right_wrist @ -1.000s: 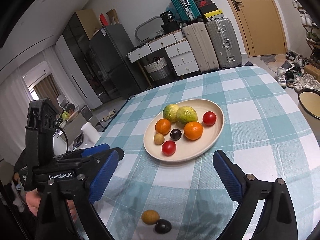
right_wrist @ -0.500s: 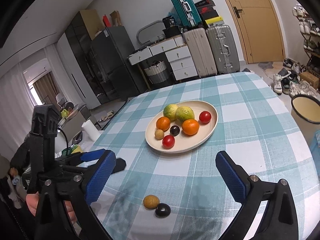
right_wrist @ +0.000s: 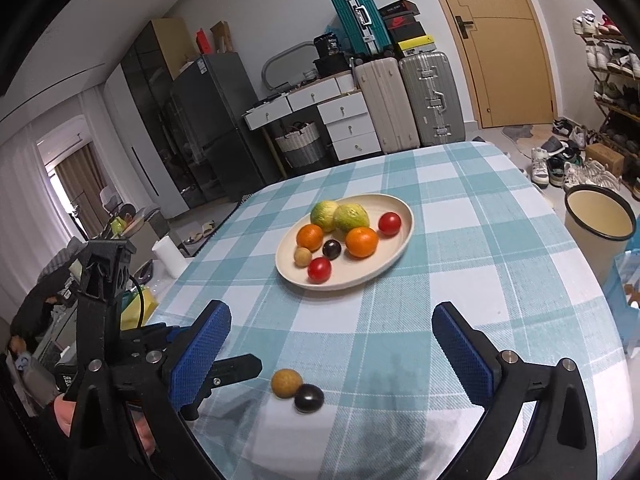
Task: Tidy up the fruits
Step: 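Move both tools toward the last yellow fruit and dark plum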
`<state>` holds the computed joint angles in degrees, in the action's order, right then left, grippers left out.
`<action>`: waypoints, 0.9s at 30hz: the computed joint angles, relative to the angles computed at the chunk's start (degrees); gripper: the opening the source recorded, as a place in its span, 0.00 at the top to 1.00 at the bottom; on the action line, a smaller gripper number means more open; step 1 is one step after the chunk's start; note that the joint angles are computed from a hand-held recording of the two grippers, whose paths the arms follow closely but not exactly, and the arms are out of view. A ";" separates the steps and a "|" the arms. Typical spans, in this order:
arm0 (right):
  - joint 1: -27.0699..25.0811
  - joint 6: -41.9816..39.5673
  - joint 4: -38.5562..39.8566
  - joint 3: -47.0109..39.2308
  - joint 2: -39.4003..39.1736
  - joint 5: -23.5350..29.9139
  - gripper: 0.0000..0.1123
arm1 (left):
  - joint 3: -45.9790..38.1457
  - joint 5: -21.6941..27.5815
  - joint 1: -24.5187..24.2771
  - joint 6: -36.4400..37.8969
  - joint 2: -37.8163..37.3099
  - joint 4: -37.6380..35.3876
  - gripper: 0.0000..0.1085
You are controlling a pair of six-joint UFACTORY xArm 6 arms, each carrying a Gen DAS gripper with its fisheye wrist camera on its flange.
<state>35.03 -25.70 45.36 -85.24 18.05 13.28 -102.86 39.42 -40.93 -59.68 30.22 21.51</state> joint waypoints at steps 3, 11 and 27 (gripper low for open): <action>-0.34 0.88 -0.47 1.01 -0.51 -0.01 0.09 | -0.73 -0.49 0.03 1.27 1.00 -1.66 0.06; -0.60 0.91 0.32 2.00 -0.90 0.26 0.09 | 0.54 -4.65 0.63 2.94 1.37 -5.44 0.07; -0.89 0.53 1.97 2.71 -0.98 1.08 0.09 | -2.04 -6.14 0.02 12.47 3.95 -13.60 0.80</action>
